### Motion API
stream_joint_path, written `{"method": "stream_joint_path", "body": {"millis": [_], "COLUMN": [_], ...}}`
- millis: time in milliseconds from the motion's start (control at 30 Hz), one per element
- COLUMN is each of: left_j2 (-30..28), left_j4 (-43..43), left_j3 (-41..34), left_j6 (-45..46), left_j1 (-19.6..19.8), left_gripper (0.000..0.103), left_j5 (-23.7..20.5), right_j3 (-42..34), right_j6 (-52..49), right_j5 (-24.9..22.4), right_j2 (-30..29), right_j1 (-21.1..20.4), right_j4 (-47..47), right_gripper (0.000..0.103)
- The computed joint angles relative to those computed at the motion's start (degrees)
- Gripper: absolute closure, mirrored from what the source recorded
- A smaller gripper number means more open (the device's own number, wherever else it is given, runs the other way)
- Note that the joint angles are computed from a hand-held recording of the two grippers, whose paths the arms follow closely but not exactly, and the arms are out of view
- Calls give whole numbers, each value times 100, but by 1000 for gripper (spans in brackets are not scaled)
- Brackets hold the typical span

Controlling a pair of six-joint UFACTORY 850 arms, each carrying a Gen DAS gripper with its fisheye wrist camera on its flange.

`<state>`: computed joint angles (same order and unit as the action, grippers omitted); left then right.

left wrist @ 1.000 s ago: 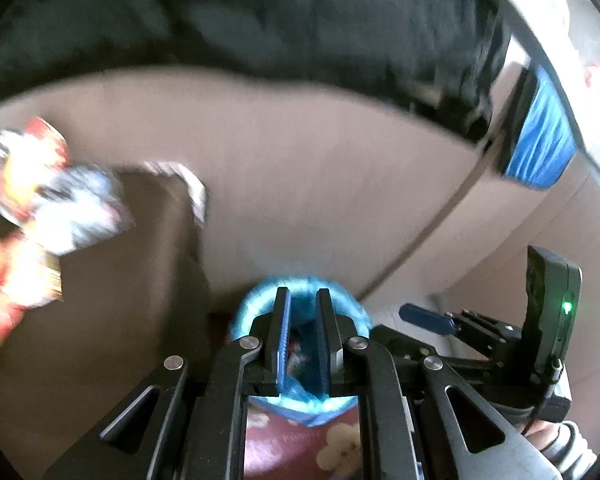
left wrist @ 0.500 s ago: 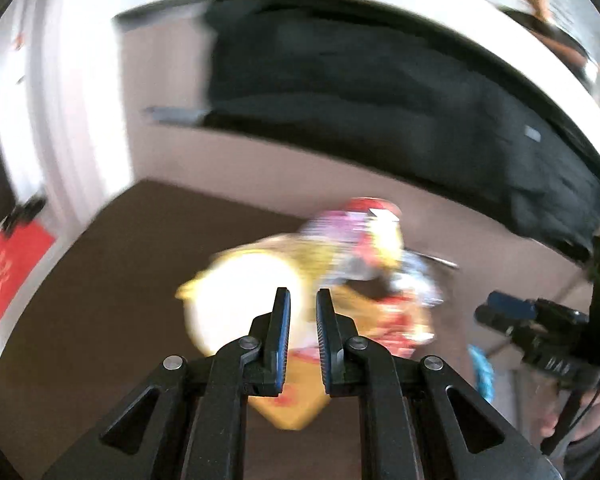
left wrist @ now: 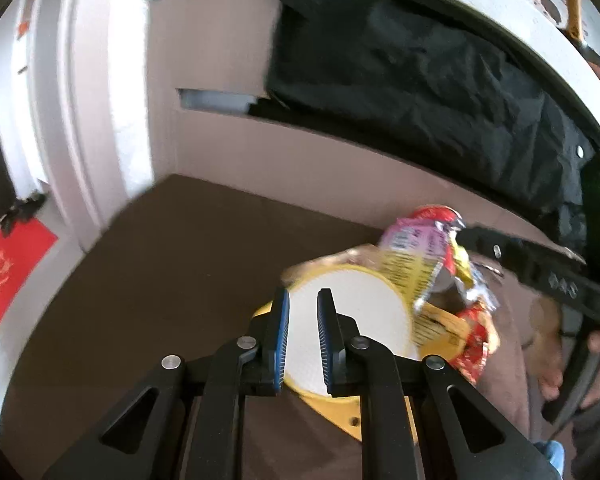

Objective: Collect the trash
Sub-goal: 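Move both tools back over the pile of wrappers on the table, then grasp the silver snack wrapper with the right tool while the left tool grasps the yellow-rimmed sponge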

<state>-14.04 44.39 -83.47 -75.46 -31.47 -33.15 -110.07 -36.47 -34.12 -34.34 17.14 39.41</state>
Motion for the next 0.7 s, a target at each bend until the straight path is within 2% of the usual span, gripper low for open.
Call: {"method": "stream_joint_path", "body": {"millis": [67,133,267,333,367,433,533,600,633,700], "left_j2": [127,190,315,380,425,470,439,448,460,457], "left_j4": [293,125,-375,-451,-474,-468,-466,-510,-503,-647], "left_j3": [229,381,641,762,845,953,990,1032,1054,1067], "left_j6": [-438,-436,-149,-84,-67,-102,-130,-131,-141,45], "left_j1": [37,129,285,323,349,373,402,424,424,454], "left_gripper": [84,81,81,80,79,78,78,78,78,78], "left_j5": [48,157,322,382,459,612,768,939,996,1136], "right_j3": [-87,-342,-725,-1235,-1317,-1063,-1245,-1543,-1758,-1777], "right_j6": [-9,545,1747,2449,2813,2904,2383,2322,2236,2028], "right_j5": [-239,-438,-271,-559,-591,-421,-675,-798,-851,-816], "right_j2": [-63,-238,-544,-882,-937,-794,-941,-1147,-1286,-1267], "right_j1": [112,242,495,553,561,544,512,511,515,540], "right_j4": [-53,-608,-1860,-2332,-2505,-2350,-1805,-1724,-1639,-1524], "right_gripper": [69,72,75,82,82,80,81,89,99,100]}}
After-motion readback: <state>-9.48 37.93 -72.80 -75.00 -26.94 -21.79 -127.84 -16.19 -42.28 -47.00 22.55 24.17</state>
